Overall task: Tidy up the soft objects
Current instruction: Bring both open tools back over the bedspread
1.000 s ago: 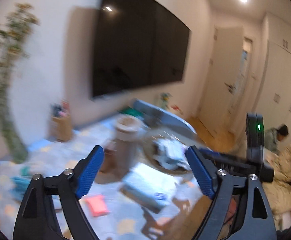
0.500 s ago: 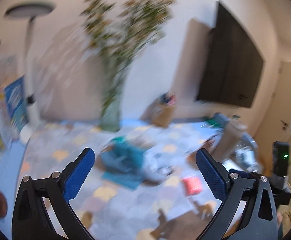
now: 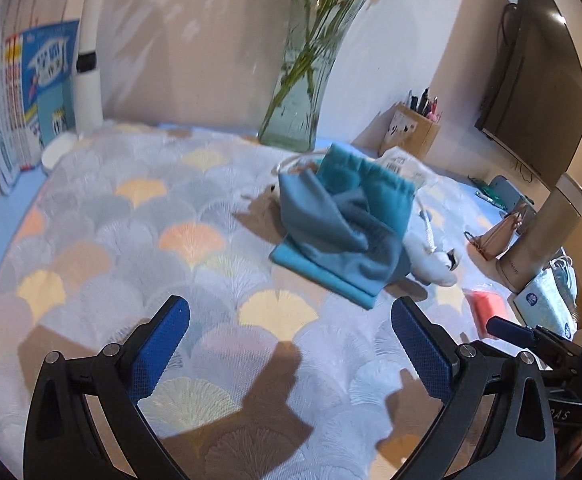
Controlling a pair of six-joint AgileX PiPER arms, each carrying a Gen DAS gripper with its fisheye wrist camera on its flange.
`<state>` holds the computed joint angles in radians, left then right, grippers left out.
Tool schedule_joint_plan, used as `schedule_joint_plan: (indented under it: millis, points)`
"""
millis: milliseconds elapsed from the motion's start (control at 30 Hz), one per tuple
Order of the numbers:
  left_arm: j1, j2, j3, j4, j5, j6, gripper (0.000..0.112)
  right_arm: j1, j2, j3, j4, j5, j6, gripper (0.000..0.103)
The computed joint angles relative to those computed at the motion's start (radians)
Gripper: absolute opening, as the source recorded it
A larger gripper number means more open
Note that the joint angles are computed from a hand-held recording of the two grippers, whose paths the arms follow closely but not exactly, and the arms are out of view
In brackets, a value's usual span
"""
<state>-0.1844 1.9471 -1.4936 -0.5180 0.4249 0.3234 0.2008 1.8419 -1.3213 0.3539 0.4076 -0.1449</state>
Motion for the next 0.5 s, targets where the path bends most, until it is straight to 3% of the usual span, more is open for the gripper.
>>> schedule_joint_plan:
  millis: [200,500]
  points:
    - [0.011,0.017,0.012,-0.070,-0.007,0.059,0.101,0.002,0.048,-0.038,-0.029,0.023,0.028,0.077]
    - [-0.017,0.043,-0.032,0.116,0.016,-0.118,0.101,0.016,0.082,-0.087,-0.152,0.058,0.150,0.077]
